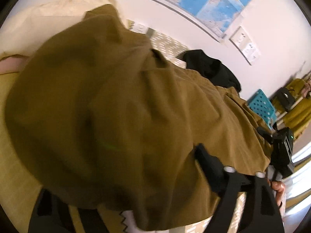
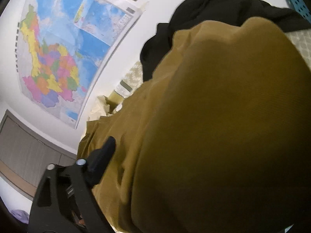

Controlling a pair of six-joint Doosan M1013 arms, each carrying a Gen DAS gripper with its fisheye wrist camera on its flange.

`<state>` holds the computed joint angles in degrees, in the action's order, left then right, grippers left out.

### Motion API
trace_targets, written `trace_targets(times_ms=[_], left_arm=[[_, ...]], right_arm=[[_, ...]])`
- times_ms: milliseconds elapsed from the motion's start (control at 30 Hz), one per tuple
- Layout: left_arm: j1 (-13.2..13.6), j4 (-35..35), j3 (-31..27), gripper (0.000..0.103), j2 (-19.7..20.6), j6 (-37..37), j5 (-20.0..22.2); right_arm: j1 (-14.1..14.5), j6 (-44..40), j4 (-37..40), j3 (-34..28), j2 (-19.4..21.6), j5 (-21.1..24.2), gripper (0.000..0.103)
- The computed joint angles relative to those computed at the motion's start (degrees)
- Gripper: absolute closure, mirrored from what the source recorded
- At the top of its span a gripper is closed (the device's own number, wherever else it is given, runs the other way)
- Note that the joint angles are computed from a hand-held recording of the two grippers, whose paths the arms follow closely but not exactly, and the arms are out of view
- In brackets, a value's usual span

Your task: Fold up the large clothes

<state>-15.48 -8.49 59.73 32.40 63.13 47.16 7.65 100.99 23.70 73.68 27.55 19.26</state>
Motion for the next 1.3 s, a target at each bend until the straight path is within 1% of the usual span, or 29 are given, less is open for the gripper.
trace_targets(times_ms=[67,100,133,167,200,233,267,300,333,400,433,467,500,533,633,667,700,767,800,833,867,900,933,1000,1067,1133,1233,1300], left_arm=[[-0.5,2.0,-1.2,0.014,0.7,-1.1,0.9],[-0.6,3.1,-1.8,0.014,1.0,-1.4,1.5],[-0.7,3.8,-2.3,0.015,1.3,-1.8,2.0],[-0.8,4.2,-2.7,0.022,1.4,-2.4,2.2],[-0.6,4.0,-2.6,0.030,1.4,-2.7,2.3],[-0.4,3.6,-2.7,0.033,1.4,-3.3,2.5],[-0.3,3.0,-2.6,0.038,1.3,-3.4,2.5],[-0.2,2.4,-2.6,0.041,1.2,-3.0,2.7],[-0.4,3.3,-2.8,0.042,1.3,-3.4,3.3],[-0.8,4.9,-3.1,0.043,1.4,-3.5,3.8],[-0.9,5.5,-3.3,0.043,1.5,-3.5,4.0],[-0.9,5.4,-3.3,0.043,1.5,-3.5,4.1],[-0.8,5.2,-3.4,0.041,1.5,-3.5,4.1],[-0.8,5.1,-3.6,0.041,1.7,-3.4,4.4],[-0.8,5.2,-3.8,0.036,1.9,-3.3,4.5],[-0.9,5.1,-3.9,0.032,2.0,-3.0,4.6],[-0.9,4.6,-4.1,0.028,2.1,-2.3,4.6],[-1.0,4.9,-4.4,0.026,2.3,-2.4,4.7],[-1.1,5.5,-4.7,0.025,2.4,-2.5,4.9],[-1.2,5.7,-4.8,0.025,2.5,-2.4,4.9],[-1.2,5.7,-4.5,0.025,2.4,-2.5,4.9],[-1.2,6.0,-4.6,0.029,2.4,-2.7,4.9],[-1.2,6.2,-4.6,0.031,2.4,-2.8,5.0],[-1.1,6.3,-4.9,0.038,2.4,-3.4,5.4],[-1.0,6.1,-5.3,0.044,2.5,-4.4,6.1],[-1.1,6.9,-6.0,0.048,2.6,-4.6,7.1],[-1.7,9.5,-6.6,0.053,2.5,-4.3,7.7],[-1.9,10.4,-6.7,0.056,2.2,-3.9,7.7]], right_arm=[[0.5,4.7,-5.9,-1.0,0.5,0.7,0.009],[0.6,5.7,-7.6,-1.5,0.7,1.2,0.010],[0.6,6.4,-8.6,-1.7,0.8,1.6,0.017],[0.5,6.7,-8.5,-1.6,0.8,1.6,0.020],[0.4,6.7,-8.6,-1.5,0.7,1.8,0.030],[0.3,6.8,-9.1,-1.3,0.6,2.0,0.038],[0.3,6.2,-8.6,-1.2,0.4,2.0,0.041],[0.3,5.7,-8.4,-1.0,0.3,2.0,0.044],[0.5,5.3,-9.3,-0.8,0.1,1.7,0.046],[0.5,4.1,-9.2,-0.5,-0.1,1.2,0.046],[0.5,4.2,-9.5,-0.7,0.0,1.5,0.044],[0.3,3.2,-8.3,-1.0,0.2,2.0,0.040],[-0.2,1.1,-4.1,-1.1,0.5,2.3,0.033],[-0.5,-1.0,-1.1,-1.2,0.7,2.4,0.031],[-0.6,-4.1,0.9,-1.7,1.1,2.4,0.019],[-0.7,-5.5,2.7,-1.8,1.1,2.2,0.018],[-0.7,-5.3,2.8,-2.1,1.3,2.4,0.017],[-0.6,-4.0,1.1,-2.4,1.5,2.6,0.017],[-0.6,-3.3,0.2,-2.5,1.5,2.5,0.021],[-0.5,-1.2,-2.4,-2.7,1.6,2.8,0.031],[-0.4,1.6,-5.9,-2.8,1.6,3.1,0.036],[-0.4,1.9,-6.4,-2.8,1.6,3.2,0.039],[-0.5,1.9,-6.8,-2.9,1.6,3.4,0.042],[-0.2,3.7,-9.9,-3.3,1.6,4.0,0.045],[0.0,4.8,-12.0,-3.7,1.6,4.3,0.052],[0.1,3.3,-11.5,-3.6,1.2,3.7,0.061],[0.3,1.3,-11.0,-3.6,0.8,2.9,0.068],[0.5,-0.7,-9.7,-4.1,0.6,2.9,0.070]])
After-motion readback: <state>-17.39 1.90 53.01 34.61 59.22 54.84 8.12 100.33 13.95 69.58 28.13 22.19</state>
